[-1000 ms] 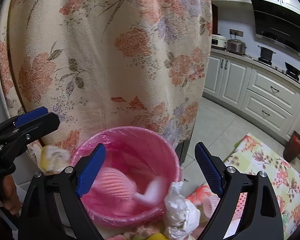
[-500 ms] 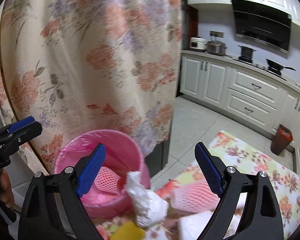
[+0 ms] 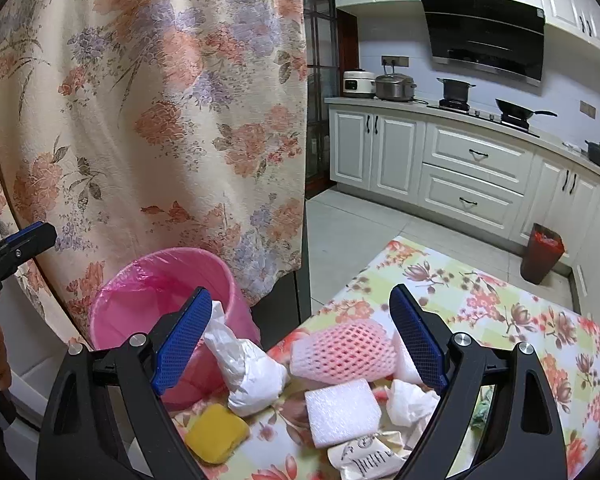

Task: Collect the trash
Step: 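Move both tools back over the table toward the yellow sponge and paper packet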

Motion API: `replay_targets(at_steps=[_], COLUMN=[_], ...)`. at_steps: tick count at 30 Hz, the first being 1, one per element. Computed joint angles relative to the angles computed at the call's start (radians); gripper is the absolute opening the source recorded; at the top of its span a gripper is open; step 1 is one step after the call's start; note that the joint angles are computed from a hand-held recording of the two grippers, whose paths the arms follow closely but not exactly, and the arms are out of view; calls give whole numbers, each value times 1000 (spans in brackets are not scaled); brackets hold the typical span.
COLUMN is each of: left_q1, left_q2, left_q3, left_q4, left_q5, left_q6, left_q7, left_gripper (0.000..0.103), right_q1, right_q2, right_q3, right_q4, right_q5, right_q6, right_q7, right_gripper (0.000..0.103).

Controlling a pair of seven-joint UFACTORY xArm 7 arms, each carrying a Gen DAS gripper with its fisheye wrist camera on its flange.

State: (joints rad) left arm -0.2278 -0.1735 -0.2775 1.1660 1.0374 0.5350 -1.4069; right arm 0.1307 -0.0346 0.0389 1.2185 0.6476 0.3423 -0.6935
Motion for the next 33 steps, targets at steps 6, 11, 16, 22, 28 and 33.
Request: replay_targets(at_steps=[6, 11, 16, 22, 28, 33], left_q1=[-10, -10, -18, -49, -104, -159], left_q2=[-13, -16, 1, 49, 121, 178], left_q3=[-8, -14, -17, -11, 9, 35], left_q4=[-22, -30, -20, 3, 46, 81], left_q5=[-24, -31, -37, -46, -64, -90], left_q6=[21, 29, 20, -2, -26, -42], left_q7=[24, 26, 35, 47, 72, 103], left_gripper=[72, 72, 72, 72, 72, 72], right_q1=[-3, -6, -12, -18, -24, -28], right_q2=[-30, -49, -62, -76, -89, -96], right_q3=[-17, -33, -48, -64, -79, -92], right_q4=[-48, -86, -120, -160, -199, -231], right_q5=[39, 47, 34, 22, 16, 15], right_q6=[-6, -9, -19, -33, -48, -53], right_q7=[-31, -34, -21, -14, -9, -14], right_gripper=[85, 85, 85, 85, 85, 85])
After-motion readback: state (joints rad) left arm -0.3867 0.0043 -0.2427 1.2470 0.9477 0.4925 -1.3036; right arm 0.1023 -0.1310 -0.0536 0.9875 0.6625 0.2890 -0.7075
